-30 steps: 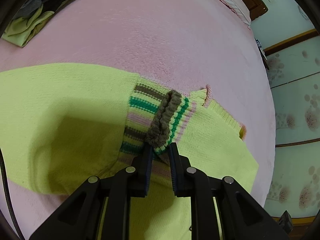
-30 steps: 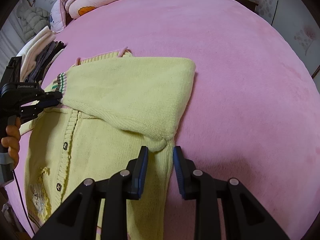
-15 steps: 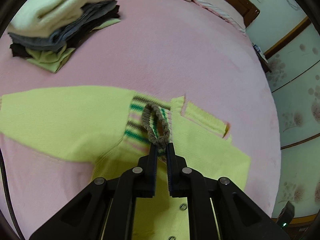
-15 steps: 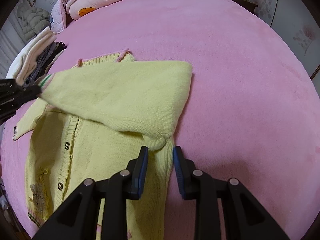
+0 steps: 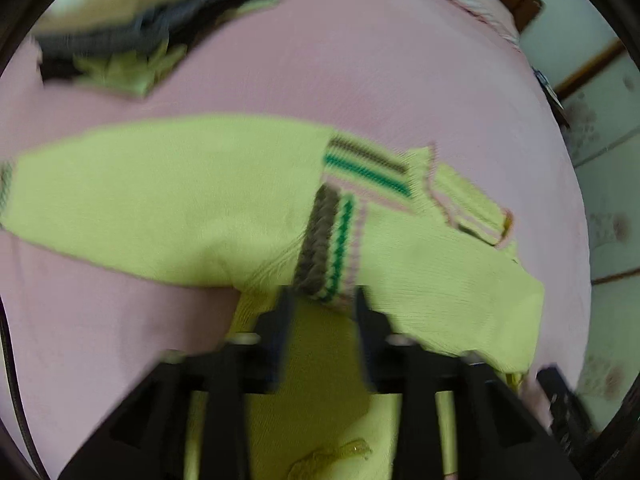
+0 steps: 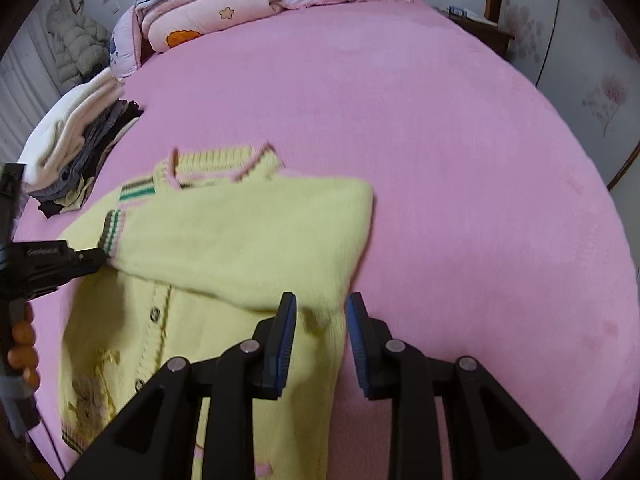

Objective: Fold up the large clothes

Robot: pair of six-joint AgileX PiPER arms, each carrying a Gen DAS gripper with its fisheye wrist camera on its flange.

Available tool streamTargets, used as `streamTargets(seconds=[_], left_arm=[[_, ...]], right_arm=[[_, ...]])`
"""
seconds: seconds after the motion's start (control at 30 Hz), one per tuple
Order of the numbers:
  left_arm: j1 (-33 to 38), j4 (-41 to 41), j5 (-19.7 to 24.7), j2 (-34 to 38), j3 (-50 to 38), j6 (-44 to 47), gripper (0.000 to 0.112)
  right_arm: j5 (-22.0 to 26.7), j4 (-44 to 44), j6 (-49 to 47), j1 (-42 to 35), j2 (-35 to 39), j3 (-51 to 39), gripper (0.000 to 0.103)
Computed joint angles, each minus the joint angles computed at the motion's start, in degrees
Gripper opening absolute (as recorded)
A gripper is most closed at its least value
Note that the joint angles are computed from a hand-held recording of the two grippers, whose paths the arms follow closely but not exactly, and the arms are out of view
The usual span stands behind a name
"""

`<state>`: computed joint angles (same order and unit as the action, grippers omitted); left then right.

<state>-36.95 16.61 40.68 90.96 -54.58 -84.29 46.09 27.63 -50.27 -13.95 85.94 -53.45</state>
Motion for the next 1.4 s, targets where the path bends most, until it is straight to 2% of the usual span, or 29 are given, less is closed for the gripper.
streamTargets(seconds=[0.03,0.17,0.2,0.27,0.3,0.37,0.43,0.5,0.57,0.67,0.8,0.9,1.03,1.23,1.3,1.4], left_arm=[[-1.41,3.35,2.03,-0.91,-1.28,-1.46,0.063],[-3.37,9.32,6.0,1.99,-7.46,1.84,0.065],[-3.01,9.7,5.91,3.54,-8.95,3.35,0.065],[-0.19,7.0,1.99,5.26,-9.39,8.46,0.065],[1.77,3.27,-0.8,7.29,-9.96,12.5,0.065],[3.84,-2.65,-3.08,11.09,-11.2,17.79,0.065],[5.43,-5.45,-3.45,13.83,-11.85,20.97,0.064],[5.32,-4.29,-4.24,14.76,-11.68,20.8,0.064],[4.63,-2.83,-3.46,15.28,-12.36,20.83,0.064],[3.35,-2.02,0.44,15.72,-14.89,22.1,0.064],[1.94,-2.64,5.0,13.91,-16.66,21.29,0.072],[0.77,-2.38,6.32,10.9,-16.31,19.07,0.074],[-1.8,-0.68,10.94,6.52,-17.39,15.73,0.081],[-5.6,1.55,15.91,-2.99,-14.95,10.49,0.081],[-6.45,2.5,18.95,-5.39,-15.48,9.24,0.081],[-8.37,4.5,20.74,-11.6,-12.04,5.65,0.081]], right_arm=[[-0.39,-0.35,1.01,1.31,0.56,-0.87,0.026],[-3.6,-2.77,5.65,7.34,3.69,-4.06,0.026],[-4.03,-2.9,6.0,8.59,4.96,-5.19,0.026],[-3.14,-2.12,5.89,9.68,7.58,-7.53,0.026],[-2.75,-2.33,7.14,10.47,9.36,-9.02,0.026],[-2.82,-2.43,8.31,10.85,11.81,-10.62,0.026],[-5.0,-7.66,13.02,11.96,14.21,-11.74,0.026],[-8.34,-13.05,16.5,11.76,15.65,-11.31,0.025],[-8.11,-12.23,14.29,10.01,16.39,-11.53,0.023],[-7.32,-12.23,12.52,8.14,15.63,-11.22,0.023],[-2.81,-11.48,13.06,6.37,13.61,-12.12,0.023],[-0.05,-9.88,13.25,5.29,10.57,-11.76,0.023],[6.04,-6.98,13.39,4.89,6.14,-11.82,0.024],[12.44,-5.12,13.71,6.5,-1.89,-11.37,0.025],[14.69,-4.55,15.13,7.55,-3.68,-12.45,0.025],[17.37,-3.8,18.02,10.24,-6.8,-13.28,0.025]])
